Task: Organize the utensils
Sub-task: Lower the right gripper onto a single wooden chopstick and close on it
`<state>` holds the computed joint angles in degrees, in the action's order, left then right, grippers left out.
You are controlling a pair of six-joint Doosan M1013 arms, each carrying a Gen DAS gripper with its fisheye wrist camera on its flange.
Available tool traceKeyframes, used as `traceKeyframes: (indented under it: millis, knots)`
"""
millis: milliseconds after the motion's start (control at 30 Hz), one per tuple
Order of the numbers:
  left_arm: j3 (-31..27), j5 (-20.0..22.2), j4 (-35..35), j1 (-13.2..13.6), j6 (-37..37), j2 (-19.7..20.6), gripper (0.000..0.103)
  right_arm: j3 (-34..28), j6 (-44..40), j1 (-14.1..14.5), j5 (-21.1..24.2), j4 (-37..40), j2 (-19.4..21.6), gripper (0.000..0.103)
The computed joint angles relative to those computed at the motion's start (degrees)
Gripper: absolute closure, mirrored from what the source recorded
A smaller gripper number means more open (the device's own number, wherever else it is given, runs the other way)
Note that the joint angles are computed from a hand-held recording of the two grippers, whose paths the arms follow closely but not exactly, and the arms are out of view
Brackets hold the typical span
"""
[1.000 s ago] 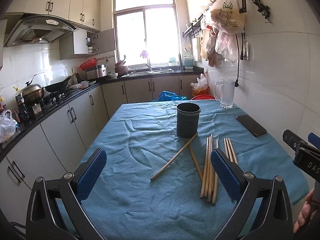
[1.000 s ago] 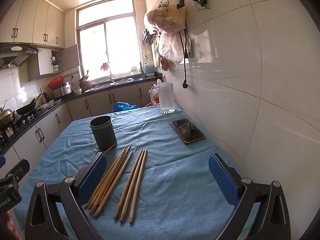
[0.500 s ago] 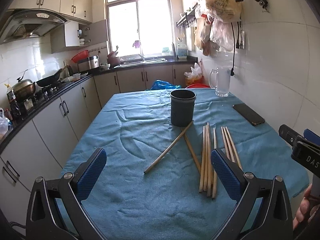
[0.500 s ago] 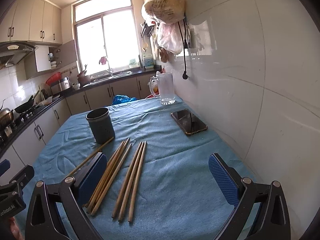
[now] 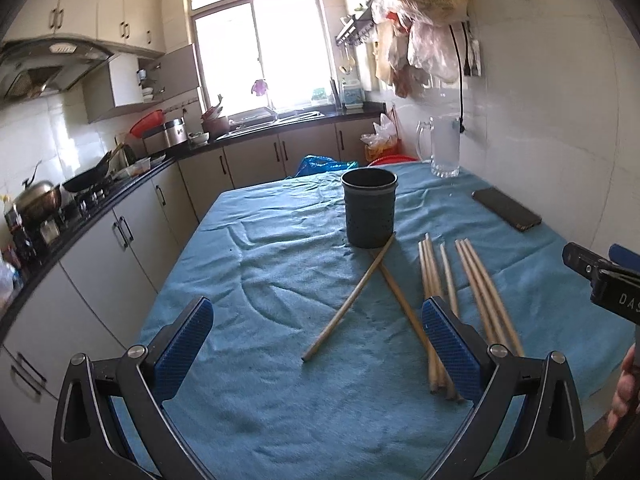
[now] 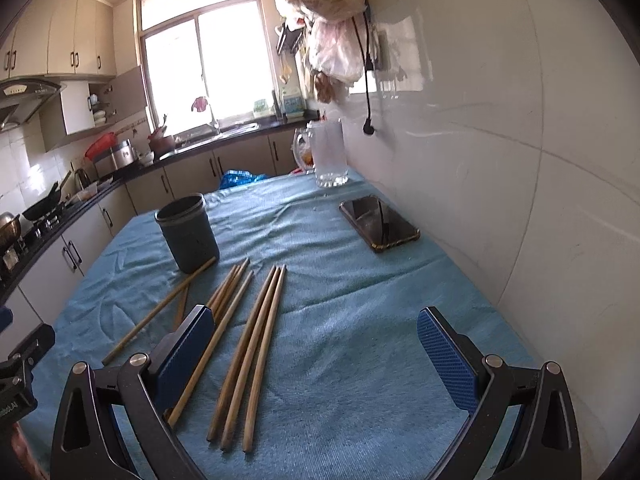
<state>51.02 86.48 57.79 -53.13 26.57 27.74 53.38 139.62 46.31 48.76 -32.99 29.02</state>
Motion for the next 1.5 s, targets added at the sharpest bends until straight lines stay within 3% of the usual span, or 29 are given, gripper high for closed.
traceKeyframes:
  millis: [300,433,500,567,700,800,833,867,1000,1100,1167,1267,1400,1500]
  knots:
    - [-1.0,-4.0,-10.1,5.1,9.9,0.6,0.000,-6.1,-11.8,-1.8,5.1,12.2,4.4,0.002]
    - [-2.2,-5.2,-16.5,7.4,14.3,1.8,0.004,-10.2,-19.1,-2.1,8.9,17.0,7.0,0.020]
    - [-3.0,-5.4,-19.9,8.6,15.9,2.5,0.013,-12.2,-21.7,-2.1,11.0,18.4,8.3,0.029]
    - [-3.9,-5.3,-23.4,9.7,16.8,3.2,0.027,-14.1,-23.8,-2.1,13.2,19.9,9.4,0.045]
    - [-4.8,-5.4,-28.1,11.1,18.2,4.1,0.036,-17.3,-26.5,-2.0,17.8,20.5,11.4,0.058]
    - [-5.9,-4.2,-30.8,11.7,19.4,5.0,0.061,-18.2,-26.9,-2.1,19.5,20.9,12.0,0.064]
    - [-6.3,-3.6,-32.1,11.9,19.6,5.4,0.077,-18.0,-26.9,-2.1,19.1,21.3,11.9,0.064]
    - [-6.8,-2.9,-33.4,12.1,19.5,5.7,0.087,-18.1,-27.3,-2.2,19.1,21.7,11.9,0.064]
    - [-6.4,-3.5,-35.3,12.3,16.8,5.3,0.091,-19.0,-28.8,-2.6,19.2,24.8,12.5,0.069]
    - [-4.9,-5.6,-39.9,13.1,12.6,4.1,0.092,-19.4,-29.4,-3.0,19.1,27.3,12.8,0.081]
    - [-4.0,-6.4,-42.4,13.3,10.8,3.3,0.092,-20.0,-29.2,-3.1,19.9,27.5,13.1,0.095]
    - [-2.1,-7.4,-46.0,13.5,7.2,1.9,0.093,-19.7,-27.6,-4.2,21.0,29.7,12.8,0.095]
    - [-2.4,-5.3,-47.4,13.1,6.1,1.5,0.094,-18.2,-25.8,-5.2,22.0,29.8,11.7,0.094]
    - [-4.4,-3.5,-45.6,12.7,7.3,2.1,0.087,-18.9,-27.2,-6.2,23.0,32.3,11.9,0.084]
